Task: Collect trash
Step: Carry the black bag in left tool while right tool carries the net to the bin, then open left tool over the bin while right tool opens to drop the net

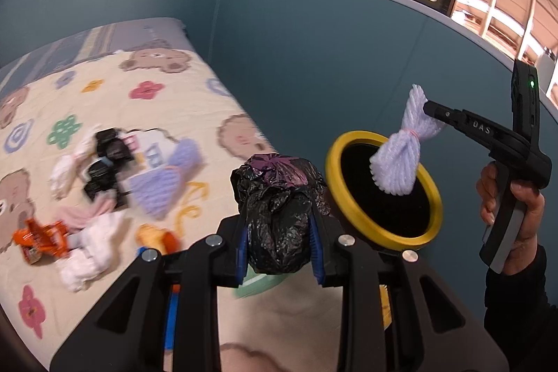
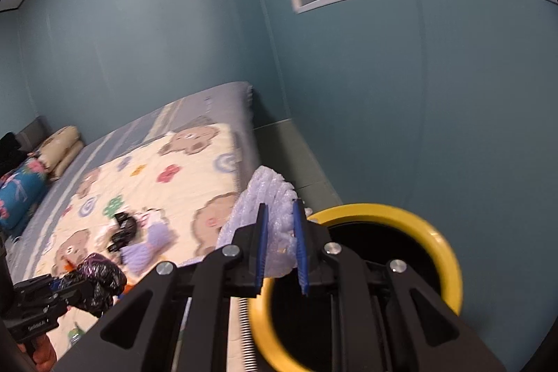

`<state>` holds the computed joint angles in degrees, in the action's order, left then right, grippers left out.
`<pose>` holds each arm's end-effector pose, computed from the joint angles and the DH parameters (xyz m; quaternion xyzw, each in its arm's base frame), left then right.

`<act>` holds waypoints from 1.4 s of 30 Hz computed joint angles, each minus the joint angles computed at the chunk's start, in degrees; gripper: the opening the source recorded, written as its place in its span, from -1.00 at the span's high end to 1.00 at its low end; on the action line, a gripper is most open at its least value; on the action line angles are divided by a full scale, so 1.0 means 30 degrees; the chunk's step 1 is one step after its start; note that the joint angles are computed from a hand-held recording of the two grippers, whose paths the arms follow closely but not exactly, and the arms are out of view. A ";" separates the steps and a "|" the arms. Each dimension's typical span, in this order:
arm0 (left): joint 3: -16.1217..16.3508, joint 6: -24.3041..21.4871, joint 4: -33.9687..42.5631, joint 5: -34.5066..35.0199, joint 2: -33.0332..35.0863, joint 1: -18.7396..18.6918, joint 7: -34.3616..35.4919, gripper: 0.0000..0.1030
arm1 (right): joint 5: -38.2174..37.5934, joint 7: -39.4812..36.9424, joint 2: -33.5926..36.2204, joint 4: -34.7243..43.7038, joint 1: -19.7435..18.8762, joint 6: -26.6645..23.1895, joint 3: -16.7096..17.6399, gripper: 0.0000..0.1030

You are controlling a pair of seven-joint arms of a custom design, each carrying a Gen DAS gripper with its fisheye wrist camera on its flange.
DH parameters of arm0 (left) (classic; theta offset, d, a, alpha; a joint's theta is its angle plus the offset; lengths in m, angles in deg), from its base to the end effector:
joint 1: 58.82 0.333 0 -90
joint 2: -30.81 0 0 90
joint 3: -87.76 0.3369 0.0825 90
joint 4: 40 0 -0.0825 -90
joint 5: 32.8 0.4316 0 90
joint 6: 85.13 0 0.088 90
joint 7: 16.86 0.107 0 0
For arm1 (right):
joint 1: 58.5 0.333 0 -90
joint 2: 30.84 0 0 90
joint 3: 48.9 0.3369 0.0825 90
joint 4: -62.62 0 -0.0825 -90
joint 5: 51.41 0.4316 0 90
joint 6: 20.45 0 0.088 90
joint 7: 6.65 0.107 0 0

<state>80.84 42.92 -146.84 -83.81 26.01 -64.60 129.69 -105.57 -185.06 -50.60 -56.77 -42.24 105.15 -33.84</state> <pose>0.6009 -0.1620 0.6190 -0.3373 0.8343 -0.4346 0.0364 0.4621 0.2694 0.6396 -0.3917 0.7763 -0.3876 0.3062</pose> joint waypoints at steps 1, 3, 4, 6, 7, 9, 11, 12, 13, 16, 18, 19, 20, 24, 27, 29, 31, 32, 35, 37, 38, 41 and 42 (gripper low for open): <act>-0.0078 -0.0035 0.0037 0.0005 0.0020 -0.0079 -0.0008 0.48 | -0.0041 0.0021 -0.0107 -0.0064 -0.0057 -0.0363 0.0036 0.73; -0.0322 -0.0108 0.0203 0.0079 0.0192 -0.0339 -0.0053 0.48 | -0.0178 0.0092 -0.0289 -0.0151 -0.0175 -0.1302 0.0157 0.73; -0.0432 -0.0162 0.0308 0.0101 0.0306 -0.0466 -0.0054 0.48 | -0.0248 0.0115 -0.0416 -0.0263 -0.0216 -0.1549 0.0137 0.73; -0.0662 -0.0113 0.0424 0.0112 0.0497 -0.0721 0.0018 0.48 | -0.0477 0.0161 -0.0583 -0.0406 -0.0329 -0.2057 0.0157 0.73; -0.0776 -0.0097 0.0483 0.0097 0.0581 -0.0855 0.0011 0.48 | -0.0617 0.0167 -0.0594 -0.0420 -0.0397 -0.2395 0.0195 0.73; -0.1029 -0.0101 0.0620 0.0168 0.0786 -0.1150 -0.0125 0.48 | -0.0831 0.0249 -0.0581 -0.0437 -0.0480 -0.2918 0.0203 0.73; -0.1158 -0.0072 0.0643 0.0294 0.0871 -0.1331 -0.0157 0.48 | -0.0949 0.0307 -0.0610 -0.0509 -0.0514 -0.3296 0.0153 0.73; -0.1264 -0.0008 0.0671 0.0414 0.0964 -0.1456 -0.0202 0.48 | -0.1028 0.0315 -0.0611 -0.0556 -0.0554 -0.3536 0.0127 0.73; -0.1327 -0.0055 0.0694 0.0440 0.1052 -0.1547 -0.0194 0.48 | -0.1129 0.0336 -0.0568 -0.0569 -0.0598 -0.3850 0.0136 0.73; -0.1587 0.0174 0.0598 0.0381 0.1191 -0.1869 -0.0131 0.48 | -0.1441 0.0338 -0.0182 -0.0389 -0.0632 -0.4846 0.0170 0.73; -0.1726 0.0430 0.0659 0.0351 0.1430 -0.2072 -0.0130 0.48 | -0.1690 0.0296 0.0119 -0.0267 -0.0593 -0.5556 0.0153 0.73; -0.1827 0.0530 0.0784 0.0438 0.1675 -0.2188 -0.0235 0.48 | -0.1768 0.0296 0.0299 -0.0203 -0.0552 -0.5706 0.0060 0.73; -0.1907 0.0574 0.0819 0.0542 0.1786 -0.2269 -0.0355 0.48 | -0.1760 0.0251 0.0277 -0.0278 -0.0471 -0.5733 -0.0080 0.73; -0.2246 0.0743 0.0912 0.0788 0.2173 -0.2631 -0.0532 0.47 | -0.1795 0.0097 0.0493 -0.0390 -0.0400 -0.5841 -0.0499 0.73; -0.2355 0.0537 0.1085 0.0889 0.2499 -0.2723 -0.0644 0.46 | -0.1768 0.0205 0.0235 -0.0826 -0.0403 -0.5196 -0.0834 0.69; -0.2363 0.0440 0.1025 0.0813 0.2533 -0.2688 -0.0566 0.43 | -0.1675 0.0284 -0.0029 -0.1134 -0.0453 -0.4874 -0.0899 0.68; -0.2378 0.0474 0.1030 0.0694 0.2584 -0.2664 -0.0564 0.30 | -0.1634 0.0174 -0.0045 -0.1214 -0.0539 -0.4989 -0.0833 0.63; -0.2418 0.0579 0.1048 0.0653 0.2634 -0.2694 -0.0660 0.24 | -0.1618 0.0175 -0.0107 -0.1281 -0.0558 -0.4997 -0.0812 0.58; -0.2418 0.0403 0.1226 0.0236 0.2782 -0.2607 -0.0800 -0.06 | -0.1457 0.0427 -0.0234 -0.1404 -0.0645 -0.5118 -0.0772 0.39; -0.2447 0.0413 0.1104 0.0176 0.2669 -0.2597 -0.0720 -0.12 | -0.1347 0.0642 -0.0385 -0.1530 -0.0692 -0.5163 -0.0761 0.29; -0.2447 0.0471 0.1028 0.0125 0.2591 -0.2597 -0.0649 -0.18 | -0.1284 0.0677 -0.0438 -0.1551 -0.0710 -0.5240 -0.0744 0.29; -0.2342 0.0530 0.0747 -0.0189 0.2324 -0.2528 -0.0591 -0.33 | -0.1048 0.0718 -0.0667 -0.1651 -0.0712 -0.5335 -0.0706 0.27; -0.2297 0.0574 0.0685 -0.0247 0.2249 -0.2504 -0.0660 -0.38 | -0.0986 0.0745 -0.0755 -0.1672 -0.0699 -0.5385 -0.0657 0.26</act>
<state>73.95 44.64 -144.78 -84.55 32.75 -72.11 127.71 -108.52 -182.82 -52.86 -61.79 -44.33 88.99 -35.81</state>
